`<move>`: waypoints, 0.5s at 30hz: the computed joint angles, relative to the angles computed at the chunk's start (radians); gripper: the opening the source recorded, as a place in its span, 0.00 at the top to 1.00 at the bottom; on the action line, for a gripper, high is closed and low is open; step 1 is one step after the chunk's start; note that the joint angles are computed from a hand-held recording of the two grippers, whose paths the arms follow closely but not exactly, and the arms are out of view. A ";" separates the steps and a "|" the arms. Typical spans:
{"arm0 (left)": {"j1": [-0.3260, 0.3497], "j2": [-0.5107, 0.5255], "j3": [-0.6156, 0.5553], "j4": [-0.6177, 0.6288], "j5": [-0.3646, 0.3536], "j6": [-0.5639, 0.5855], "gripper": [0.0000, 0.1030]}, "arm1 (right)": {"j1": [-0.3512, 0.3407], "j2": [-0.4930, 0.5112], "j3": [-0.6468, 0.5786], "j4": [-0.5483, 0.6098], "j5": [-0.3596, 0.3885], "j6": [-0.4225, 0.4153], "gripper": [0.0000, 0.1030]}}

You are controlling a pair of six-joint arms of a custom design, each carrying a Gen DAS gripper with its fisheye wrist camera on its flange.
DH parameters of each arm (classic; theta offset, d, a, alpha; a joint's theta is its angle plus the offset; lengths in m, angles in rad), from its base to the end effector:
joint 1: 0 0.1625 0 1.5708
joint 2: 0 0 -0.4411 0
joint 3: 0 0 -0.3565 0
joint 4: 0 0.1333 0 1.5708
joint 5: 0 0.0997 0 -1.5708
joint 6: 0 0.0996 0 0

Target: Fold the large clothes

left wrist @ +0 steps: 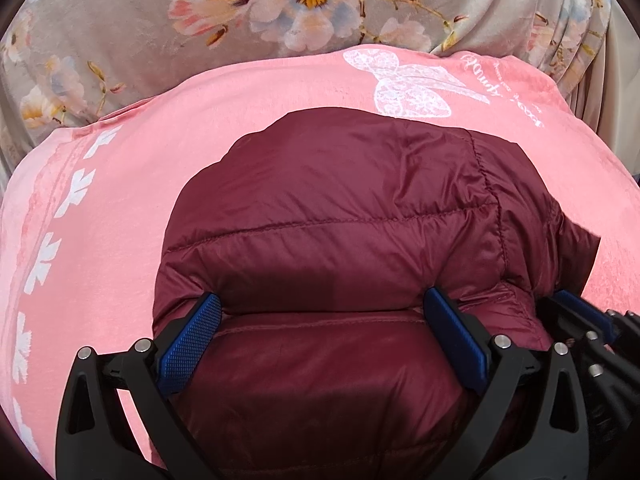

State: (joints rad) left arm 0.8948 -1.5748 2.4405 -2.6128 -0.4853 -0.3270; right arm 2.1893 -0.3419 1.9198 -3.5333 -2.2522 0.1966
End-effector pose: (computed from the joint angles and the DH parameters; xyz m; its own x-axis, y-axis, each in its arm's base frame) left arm -0.0373 -0.4003 0.3038 -0.6344 -0.0849 -0.7683 0.4353 0.7822 -0.4458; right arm 0.3674 -0.3946 -0.0804 -0.8600 -0.1053 0.4993 -0.3767 0.7910 -0.4820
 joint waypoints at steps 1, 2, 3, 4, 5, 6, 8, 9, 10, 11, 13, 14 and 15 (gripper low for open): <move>-0.005 -0.010 -0.007 0.044 0.001 -0.027 0.04 | -0.003 -0.018 0.011 0.016 0.021 0.031 0.81; -0.009 -0.020 -0.014 0.086 0.000 -0.053 0.04 | -0.004 -0.037 0.023 0.026 0.041 0.062 0.80; -0.014 -0.034 -0.022 0.135 0.000 -0.083 0.04 | 0.000 -0.042 0.026 0.020 0.043 0.071 0.80; -0.018 -0.042 -0.027 0.166 -0.001 -0.102 0.04 | 0.008 -0.045 0.025 0.011 0.038 0.071 0.79; -0.021 -0.051 -0.033 0.197 -0.003 -0.121 0.04 | 0.015 -0.045 0.018 0.012 0.033 0.064 0.79; -0.021 -0.059 -0.038 0.219 -0.008 -0.134 0.04 | 0.023 -0.044 -0.001 0.029 0.024 0.051 0.79; -0.022 -0.066 -0.045 0.243 -0.012 -0.150 0.04 | 0.027 -0.039 -0.030 0.052 0.015 0.037 0.79; -0.022 -0.069 -0.047 0.253 -0.014 -0.155 0.04 | 0.025 -0.028 -0.054 0.060 0.006 0.027 0.79; -0.023 -0.070 -0.050 0.260 -0.014 -0.157 0.04 | 0.021 -0.022 -0.066 0.062 -0.005 0.024 0.79; -0.023 -0.072 -0.052 0.264 -0.015 -0.159 0.04 | 0.012 -0.011 -0.086 0.069 -0.019 0.028 0.79; -0.023 -0.073 -0.053 0.264 -0.017 -0.156 0.04 | -0.018 -0.003 -0.100 0.069 -0.008 0.039 0.80; -0.023 -0.075 -0.054 0.265 -0.019 -0.155 0.04 | -0.039 -0.001 -0.100 0.067 0.018 0.048 0.80; -0.022 -0.077 -0.056 0.269 -0.022 -0.152 0.04 | -0.055 -0.001 -0.096 0.060 0.042 0.055 0.81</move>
